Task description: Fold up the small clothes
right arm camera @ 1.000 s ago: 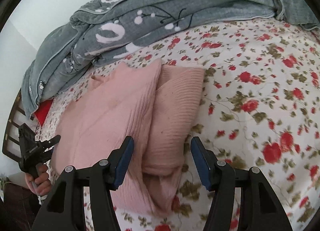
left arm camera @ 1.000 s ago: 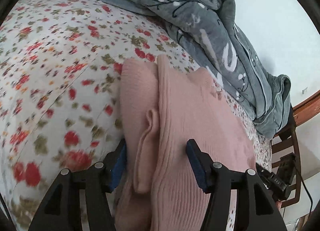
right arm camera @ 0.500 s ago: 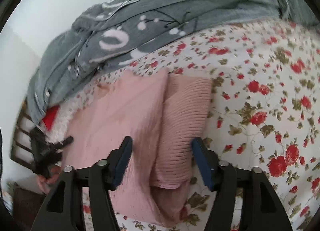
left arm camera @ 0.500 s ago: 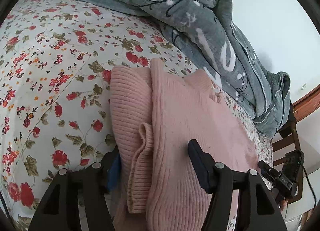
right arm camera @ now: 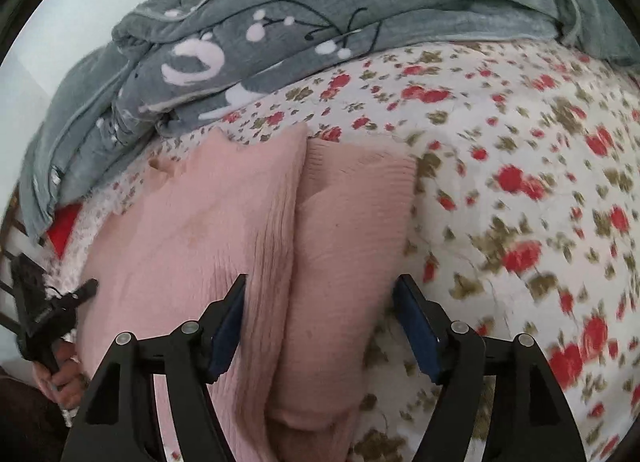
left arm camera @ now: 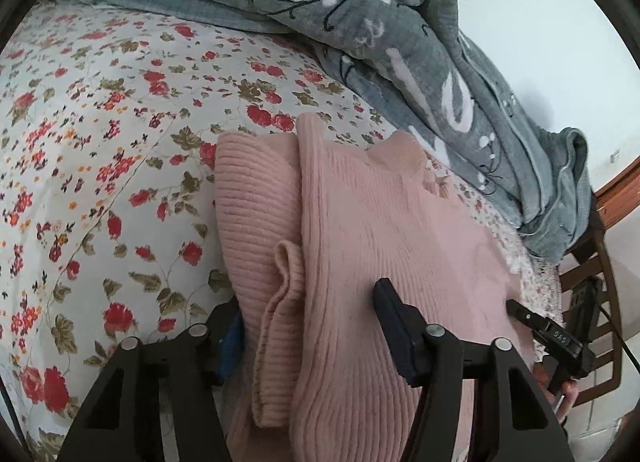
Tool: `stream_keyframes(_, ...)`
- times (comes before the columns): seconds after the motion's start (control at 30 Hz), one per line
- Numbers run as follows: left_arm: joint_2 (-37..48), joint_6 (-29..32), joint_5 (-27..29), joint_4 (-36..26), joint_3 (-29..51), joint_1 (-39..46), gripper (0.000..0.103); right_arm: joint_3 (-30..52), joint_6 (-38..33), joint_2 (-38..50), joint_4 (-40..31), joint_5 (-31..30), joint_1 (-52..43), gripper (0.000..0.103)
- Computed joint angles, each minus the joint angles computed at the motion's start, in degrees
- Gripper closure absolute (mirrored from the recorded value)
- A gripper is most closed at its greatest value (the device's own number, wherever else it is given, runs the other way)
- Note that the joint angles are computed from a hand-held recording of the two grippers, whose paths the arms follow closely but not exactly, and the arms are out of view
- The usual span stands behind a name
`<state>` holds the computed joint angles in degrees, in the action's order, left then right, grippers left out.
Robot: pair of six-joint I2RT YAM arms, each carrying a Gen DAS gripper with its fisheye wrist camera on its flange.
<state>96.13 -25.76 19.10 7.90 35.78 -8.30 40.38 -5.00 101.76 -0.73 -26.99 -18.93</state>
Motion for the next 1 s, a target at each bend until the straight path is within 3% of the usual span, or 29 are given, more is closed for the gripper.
stream_keyframes(0.03,0.14,-0.17,-0.40,-0.97,0.70,-0.21,0.053,0.44,0.07,0.41,0.10,0.15,0.50,0.034)
stream_keyframes(0.17,-0.27,-1.92,1.13,-1.52,0.74,0.55,0.077,2.64,0.64,2.92,-0.81,-4.62,-0.90,0.063)
stream_keyframes(0.27,-2.10,-2.81,-1.21,-6.09,2.84,-0.88,0.080,2.64,0.55,1.33,-1.79,-6.41,-1.83,0.079)
stream_keyframes(0.43,-9.76,-2.95,-4.69,-14.91,6.17,-4.68,0.081,0.63,-0.89,-8.92,-5.87,-9.82,-3.67,0.083)
stream_keyframes(0.63,-19.17,-5.78,-8.53,-22.83,8.05,-12.96,0.081,0.16,-7.76,-22.14,-17.39,-13.07,-10.17,0.084)
stream_keyframes(0.77,-24.86,-10.43,-10.11,-24.60,5.09,-18.62,0.081,1.28,-18.64,-26.03,-29.95,-18.51,-20.38,0.084)
stream_keyframes(0.93,-32.79,-17.93,-14.47,-24.68,-2.83,-29.59,0.081,1.05,-44.88,-27.01,-49.76,-21.11,-37.49,0.084)
stream_keyframes(1.0,-34.08,-21.16,-15.68,-23.01,-6.64,-33.53,0.081,0.19,-53.22,-24.35,-52.75,-19.24,-43.04,0.083)
